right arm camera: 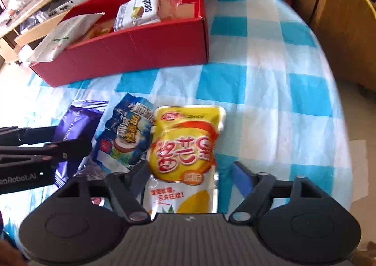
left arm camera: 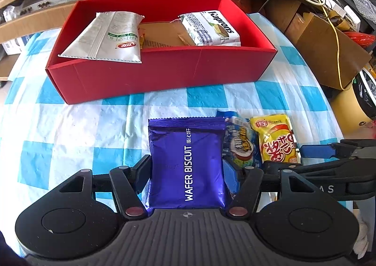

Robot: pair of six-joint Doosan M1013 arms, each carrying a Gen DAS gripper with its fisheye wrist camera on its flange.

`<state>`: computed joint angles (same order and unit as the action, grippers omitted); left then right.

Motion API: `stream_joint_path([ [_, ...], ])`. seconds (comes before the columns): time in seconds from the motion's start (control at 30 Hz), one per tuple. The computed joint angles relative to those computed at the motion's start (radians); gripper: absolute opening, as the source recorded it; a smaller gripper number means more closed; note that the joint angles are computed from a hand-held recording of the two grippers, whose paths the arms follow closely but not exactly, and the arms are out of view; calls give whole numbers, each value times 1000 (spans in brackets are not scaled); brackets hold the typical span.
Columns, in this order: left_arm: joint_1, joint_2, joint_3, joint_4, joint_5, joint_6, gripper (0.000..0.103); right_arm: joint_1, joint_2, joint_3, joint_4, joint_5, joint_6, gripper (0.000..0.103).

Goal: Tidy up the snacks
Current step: 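Lift both packets off the tablecloth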

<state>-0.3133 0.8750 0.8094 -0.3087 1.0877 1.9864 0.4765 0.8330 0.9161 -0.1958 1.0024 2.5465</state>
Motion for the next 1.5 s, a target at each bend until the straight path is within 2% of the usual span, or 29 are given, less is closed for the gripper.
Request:
stream_joint_path([
  [0.07,0,1,-2,0,1,1,70,0,3,-7,10,-3,-18,95],
  [0.17,-1,4,-5,5,6,2,70,14,28,-47,-49,49,-30,95],
  [0.23,-2,5,-7,8,8,-1,70,22,36,-64,-80,78,-36,89],
  [0.3,-1,5,-7,2,7,3,70,22,24,-46,-86,61,-13,74],
  [0.37,1,2,-5,-8,6,8,70,18,8,-22,-77,38,14,70],
  [0.43,2,-2,-1,-20,3,16,70,21,4,-18,-95,42,27,58],
  [0.5,3,-7,5,-30,1,24,70,19,-12,6,-92,14,46,45],
  [0.57,4,-11,8,-39,0,31,70,16,-23,23,-76,-2,66,40],
  [0.67,6,-16,13,-47,-3,34,70,10,-29,37,-49,-17,90,41],
  [0.73,8,-19,16,-53,-7,35,70,10,-27,31,-43,0,120,46],
  [0.8,10,-18,13,-58,-6,32,70,9,-27,29,-24,0,172,65],
  [0.83,11,-16,10,-60,-4,30,70,9,-29,32,-16,-20,192,69],
  [0.9,12,-14,5,-62,-1,24,70,12,-21,19,-8,-45,222,86],
  [0.97,14,-14,5,-63,-2,18,70,23,22,-59,-50,48,213,88],
  [1.03,17,-15,6,-69,-1,21,70,25,66,-132,-47,134,176,88],
  [1.07,18,-16,8,-68,-4,22,70,28,80,-151,-54,154,162,89],
  [1.17,21,-12,4,-57,1,8,70,44,114,-209,-124,214,104,83],
  [1.23,22,-10,0,-50,5,-4,70,47,104,-194,-127,199,81,81],
  [1.37,26,-15,2,-72,1,4,70,42,52,-117,-119,138,106,54],
  [1.4,26,-17,5,-79,-1,10,70,38,42,-102,-112,124,118,50],
  [1.5,26,-21,10,-85,-4,19,70,32,22,-64,-96,87,160,50],
])
